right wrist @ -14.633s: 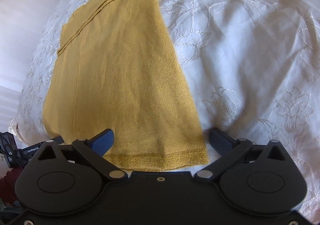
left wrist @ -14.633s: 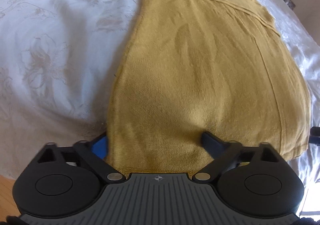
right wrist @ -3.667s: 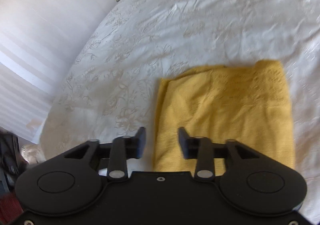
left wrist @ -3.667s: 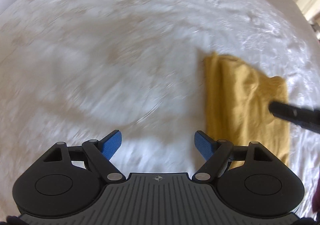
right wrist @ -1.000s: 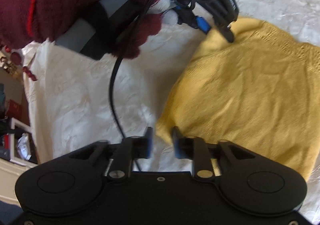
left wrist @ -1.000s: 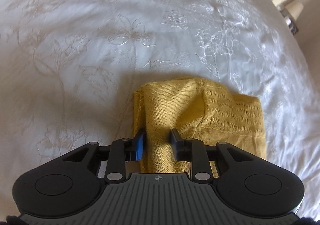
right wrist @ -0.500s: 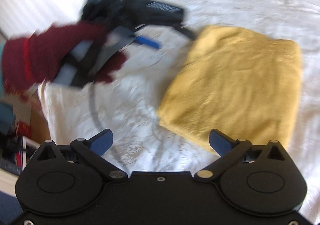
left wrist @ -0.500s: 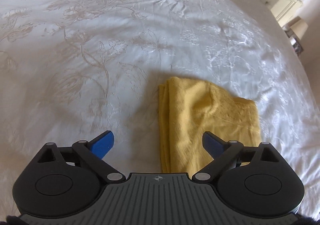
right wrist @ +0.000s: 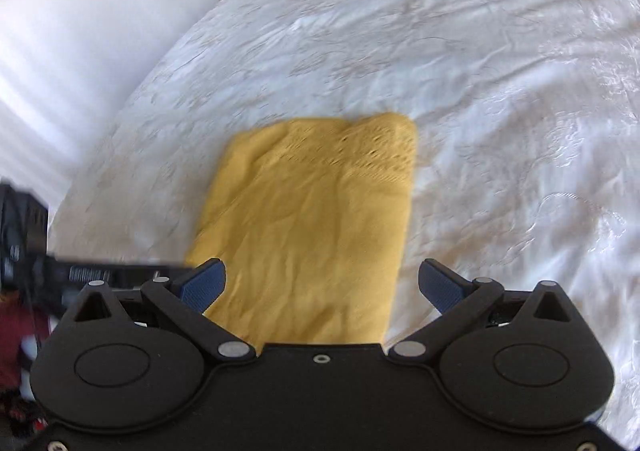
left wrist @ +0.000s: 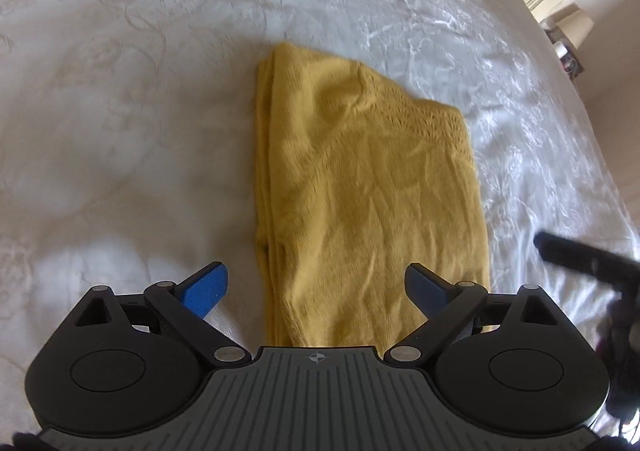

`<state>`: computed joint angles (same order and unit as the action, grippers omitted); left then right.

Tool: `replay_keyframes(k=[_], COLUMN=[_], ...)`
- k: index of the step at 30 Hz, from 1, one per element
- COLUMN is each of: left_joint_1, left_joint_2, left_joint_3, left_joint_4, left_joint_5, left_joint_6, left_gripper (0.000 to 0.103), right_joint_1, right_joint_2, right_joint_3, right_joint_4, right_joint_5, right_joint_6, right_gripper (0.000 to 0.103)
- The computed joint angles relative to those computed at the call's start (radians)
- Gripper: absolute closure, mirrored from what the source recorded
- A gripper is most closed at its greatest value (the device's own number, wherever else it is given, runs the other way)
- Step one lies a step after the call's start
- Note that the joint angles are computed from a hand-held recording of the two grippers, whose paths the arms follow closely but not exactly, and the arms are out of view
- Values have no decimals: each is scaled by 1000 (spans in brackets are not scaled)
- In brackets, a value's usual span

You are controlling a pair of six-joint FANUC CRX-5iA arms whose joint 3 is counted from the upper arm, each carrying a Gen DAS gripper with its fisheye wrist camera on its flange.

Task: Fold small clothes

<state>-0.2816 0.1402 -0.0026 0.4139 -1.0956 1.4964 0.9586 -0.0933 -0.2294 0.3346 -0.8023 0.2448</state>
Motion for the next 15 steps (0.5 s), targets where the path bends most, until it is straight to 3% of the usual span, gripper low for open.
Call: replay_keyframes(k=[7,10,15], left_joint_1=[-21,-30,-41], left_joint_2=[46,77,117], left_joint_3=[-2,6,29], left_joint_4=[12,31,54], left_joint_5=[-6,-1,18], left_joint_6=[0,-2,-29], left_gripper=[6,0,0], right_joint_1=[-109,-153,-221], right_joint_2=[48,82,153], right_joint_3=[25,50,114], right_joint_4=[-159,-269,-469], right_joint_5=[80,120,158], right_joint_6=[96,182,358], right_gripper=[0,0,0])
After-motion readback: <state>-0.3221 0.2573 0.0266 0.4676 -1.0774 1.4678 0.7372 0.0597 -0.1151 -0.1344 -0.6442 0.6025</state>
